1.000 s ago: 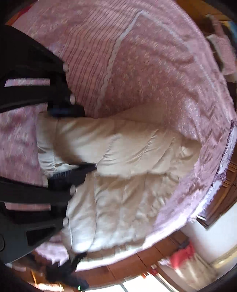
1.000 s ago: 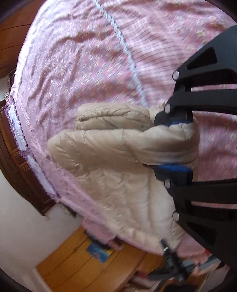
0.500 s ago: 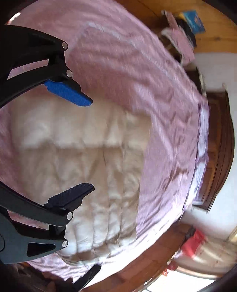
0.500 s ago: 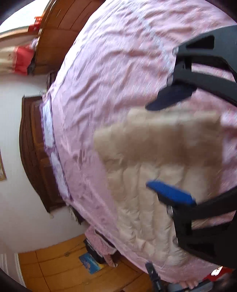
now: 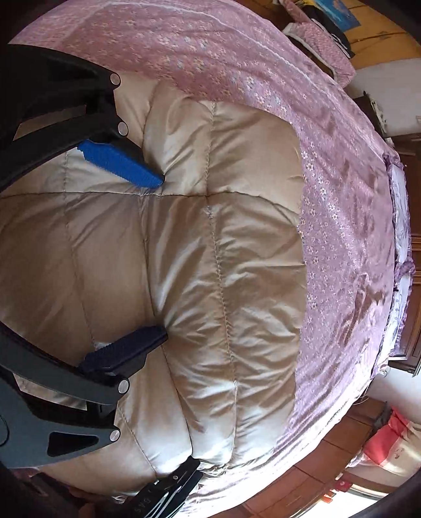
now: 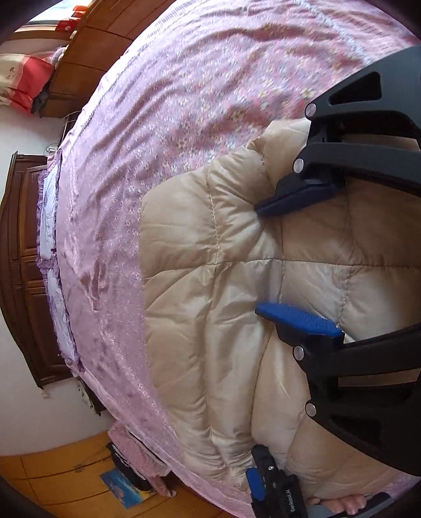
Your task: Fold large clothes
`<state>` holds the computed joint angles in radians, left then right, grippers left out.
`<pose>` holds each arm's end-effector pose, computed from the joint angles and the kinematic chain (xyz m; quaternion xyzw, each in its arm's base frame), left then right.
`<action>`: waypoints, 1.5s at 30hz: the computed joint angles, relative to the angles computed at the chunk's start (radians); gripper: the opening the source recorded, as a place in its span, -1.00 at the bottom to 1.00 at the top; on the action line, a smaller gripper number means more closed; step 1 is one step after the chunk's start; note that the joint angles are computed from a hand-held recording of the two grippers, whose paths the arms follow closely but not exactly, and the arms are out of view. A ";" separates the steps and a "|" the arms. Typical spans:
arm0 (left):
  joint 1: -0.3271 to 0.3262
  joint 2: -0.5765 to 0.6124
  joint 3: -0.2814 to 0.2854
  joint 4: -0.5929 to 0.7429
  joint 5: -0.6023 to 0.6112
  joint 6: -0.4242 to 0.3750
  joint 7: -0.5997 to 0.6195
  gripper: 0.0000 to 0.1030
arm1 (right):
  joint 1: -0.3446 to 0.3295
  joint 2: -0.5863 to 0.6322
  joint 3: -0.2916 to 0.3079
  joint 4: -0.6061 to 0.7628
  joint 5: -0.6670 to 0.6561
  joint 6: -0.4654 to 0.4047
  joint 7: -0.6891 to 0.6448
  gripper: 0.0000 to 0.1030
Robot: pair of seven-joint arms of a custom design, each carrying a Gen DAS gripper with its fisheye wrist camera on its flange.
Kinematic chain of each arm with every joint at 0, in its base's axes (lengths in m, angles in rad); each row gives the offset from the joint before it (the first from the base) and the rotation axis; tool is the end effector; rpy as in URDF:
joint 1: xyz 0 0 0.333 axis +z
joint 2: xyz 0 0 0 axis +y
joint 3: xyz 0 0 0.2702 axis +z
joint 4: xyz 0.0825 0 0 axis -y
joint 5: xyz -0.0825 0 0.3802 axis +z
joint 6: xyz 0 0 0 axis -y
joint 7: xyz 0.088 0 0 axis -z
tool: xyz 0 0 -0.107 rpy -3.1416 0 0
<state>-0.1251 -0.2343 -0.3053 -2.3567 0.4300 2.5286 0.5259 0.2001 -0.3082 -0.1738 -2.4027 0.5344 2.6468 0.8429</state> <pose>0.4592 -0.2176 0.4158 -0.7767 0.5713 -0.1768 0.1974 0.4972 -0.0024 0.4456 -0.7716 0.5439 -0.1434 0.2969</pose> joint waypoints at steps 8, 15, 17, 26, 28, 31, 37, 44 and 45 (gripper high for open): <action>-0.007 0.000 -0.005 0.005 0.040 -0.020 -0.039 0.74 | 0.019 0.002 -0.007 -0.023 0.023 0.052 -0.033 0.15; -0.023 -0.132 -0.036 -0.050 0.001 -0.076 -0.067 0.87 | 0.025 -0.125 -0.056 -0.060 0.100 -0.057 -0.109 0.64; -0.021 -0.174 -0.050 -0.070 -0.008 -0.075 -0.082 0.92 | 0.018 -0.165 -0.071 -0.069 0.105 -0.095 -0.099 0.66; -0.021 -0.270 -0.104 -0.110 -0.056 -0.099 -0.102 0.92 | -0.030 -0.300 -0.108 -0.113 0.072 -0.189 -0.023 0.70; -0.020 -0.287 -0.116 -0.114 -0.057 -0.108 -0.112 0.92 | -0.034 -0.320 -0.121 -0.121 0.069 -0.205 -0.007 0.72; -0.022 -0.317 -0.134 -0.123 -0.055 -0.131 -0.129 0.92 | -0.040 -0.341 -0.133 -0.126 0.062 -0.229 0.012 0.74; -0.036 -0.357 -0.145 -0.138 -0.080 -0.149 -0.145 0.92 | -0.049 -0.381 -0.148 -0.152 0.044 -0.256 0.031 0.84; -0.045 -0.377 -0.156 -0.144 -0.097 -0.166 -0.151 0.92 | -0.069 -0.420 -0.149 -0.181 0.003 -0.262 0.040 0.84; -0.045 -0.376 -0.160 -0.142 -0.094 -0.172 -0.151 0.92 | -0.070 -0.421 -0.153 -0.181 -0.002 -0.266 0.041 0.84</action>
<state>-0.1704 -0.6103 -0.4657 -2.4983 0.3360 2.3566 0.3753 0.1297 -0.7291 -0.3264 -2.5836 0.5324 2.3813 0.8835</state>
